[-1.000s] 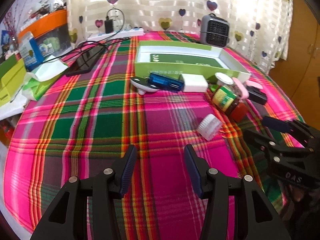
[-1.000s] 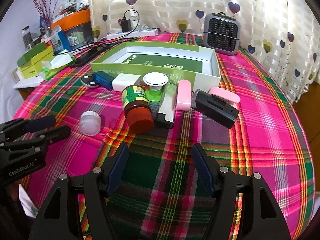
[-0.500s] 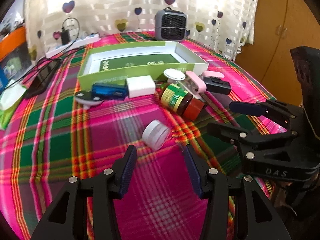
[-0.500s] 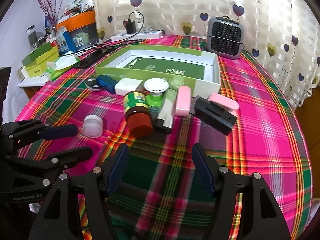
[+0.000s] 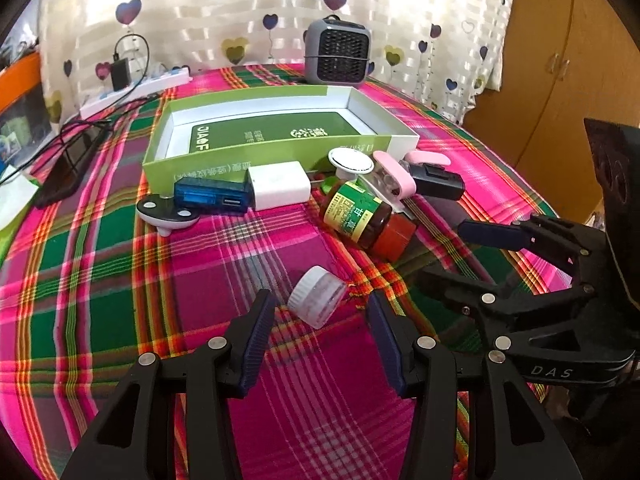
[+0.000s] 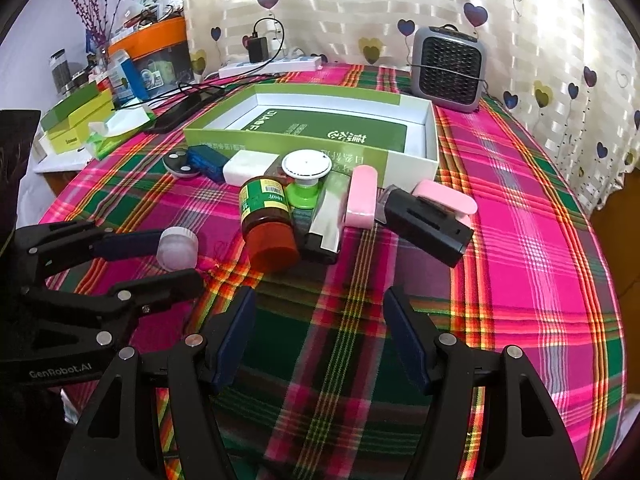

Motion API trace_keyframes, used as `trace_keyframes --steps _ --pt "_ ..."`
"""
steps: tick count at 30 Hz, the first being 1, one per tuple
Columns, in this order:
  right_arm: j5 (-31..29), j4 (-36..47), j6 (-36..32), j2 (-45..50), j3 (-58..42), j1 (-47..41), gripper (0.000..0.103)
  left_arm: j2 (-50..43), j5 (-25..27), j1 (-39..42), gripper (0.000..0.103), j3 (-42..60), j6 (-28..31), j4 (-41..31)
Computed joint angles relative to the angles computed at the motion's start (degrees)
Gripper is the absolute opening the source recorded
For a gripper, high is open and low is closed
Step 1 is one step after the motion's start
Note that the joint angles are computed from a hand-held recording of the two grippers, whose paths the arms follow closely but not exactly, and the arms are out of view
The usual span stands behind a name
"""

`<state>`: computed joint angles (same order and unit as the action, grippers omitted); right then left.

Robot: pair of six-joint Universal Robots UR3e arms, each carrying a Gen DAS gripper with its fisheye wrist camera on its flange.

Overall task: Organize rigid objects
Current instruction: 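Reach the left gripper to the small white jar and close on it, then grasp the brown green-labelled jar with the right gripper while the left holds the white jar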

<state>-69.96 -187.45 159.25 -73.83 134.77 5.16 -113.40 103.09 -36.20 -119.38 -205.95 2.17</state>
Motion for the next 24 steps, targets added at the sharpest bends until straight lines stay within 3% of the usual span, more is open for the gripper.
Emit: trace_keyframes --steps 4,8,14,24 --pt "-0.18 0.31 -0.04 0.24 -0.34 0.35 0.066 0.49 -1.53 1.14 0.044 -0.83 0.62 0.65" --pt "-0.53 0.44 0.24 0.39 -0.65 0.68 0.066 0.26 -1.21 1.31 0.030 -0.59 0.89 0.66" --pt "-0.84 0.96 0.44 0.53 -1.45 1.27 0.066 0.46 -1.53 1.87 0.020 -1.36 0.85 1.45" --pt "1.96 0.63 0.02 0.44 -2.71 1.38 0.066 2.17 -0.48 2.71 0.018 -4.52 -1.63 2.71"
